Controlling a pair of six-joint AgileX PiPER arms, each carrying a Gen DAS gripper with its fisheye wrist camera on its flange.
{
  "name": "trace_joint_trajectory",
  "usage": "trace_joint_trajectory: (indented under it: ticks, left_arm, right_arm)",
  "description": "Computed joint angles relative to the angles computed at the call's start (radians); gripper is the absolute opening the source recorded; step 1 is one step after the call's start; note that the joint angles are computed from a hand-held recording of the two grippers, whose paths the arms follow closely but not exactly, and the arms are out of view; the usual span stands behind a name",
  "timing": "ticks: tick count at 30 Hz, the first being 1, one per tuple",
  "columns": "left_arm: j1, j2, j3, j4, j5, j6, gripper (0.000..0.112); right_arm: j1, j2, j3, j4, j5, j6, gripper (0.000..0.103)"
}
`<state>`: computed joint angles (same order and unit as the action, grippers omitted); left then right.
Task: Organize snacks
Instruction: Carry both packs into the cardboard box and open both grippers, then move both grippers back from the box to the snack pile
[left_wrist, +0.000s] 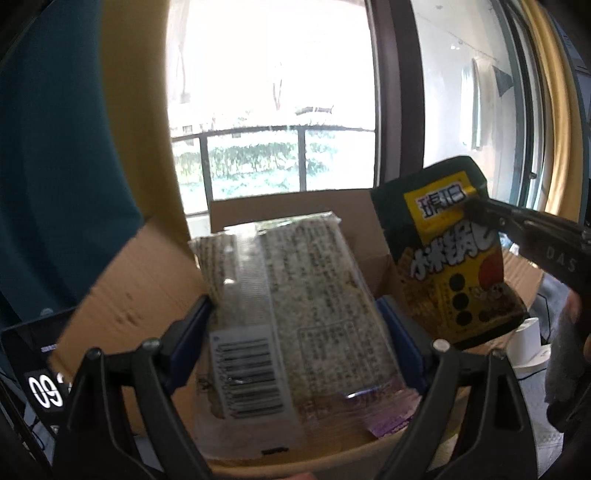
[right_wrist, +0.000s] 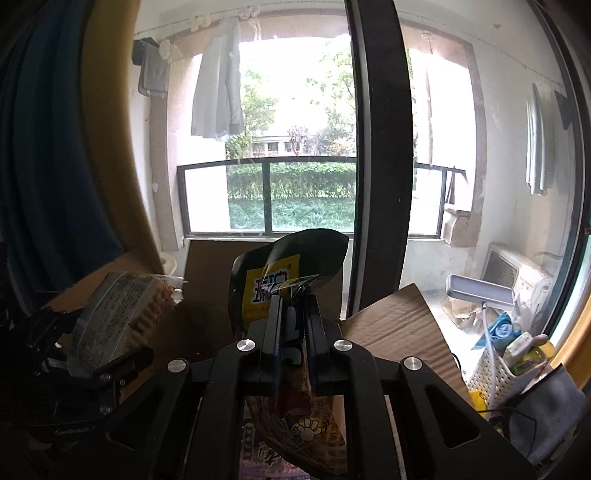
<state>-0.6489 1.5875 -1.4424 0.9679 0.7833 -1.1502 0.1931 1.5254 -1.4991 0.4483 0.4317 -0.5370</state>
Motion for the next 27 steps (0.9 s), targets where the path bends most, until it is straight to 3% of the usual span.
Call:
trace_joint_trajectory:
  ticks: [4, 7, 11, 14, 27]
  left_arm:
    - [0.009, 0.052, -0.054, -0.038, 0.015, 0.049, 0.089]
    - [0.004, 0.066, -0.069, -0.046, 0.025, 0.050, 0.089]
    - [-0.021, 0.059, -0.075, -0.013, 0.054, 0.023, 0.094]
    - [-0.022, 0.017, -0.037, -0.007, 0.038, -0.003, 0.097]
    - [-0.181, -0.162, 0.078, 0.098, 0.162, -0.141, 0.100]
  right_arm:
    - [-0.005, 0.078, -0.070, -0.047, 0.020, 0.064, 0.013]
    - [-0.019, 0.136, -0.150, -0.076, 0.096, 0.094, 0.017]
    - [-0.027, 0.125, -0.151, -0.085, 0.109, 0.104, 0.047]
    - [-0.031, 0.090, -0.119, -0.077, 0.098, 0.085, 0.047]
    - [-0.076, -0.180, 0.097, -0.010, 0.123, -0.010, 0.048]
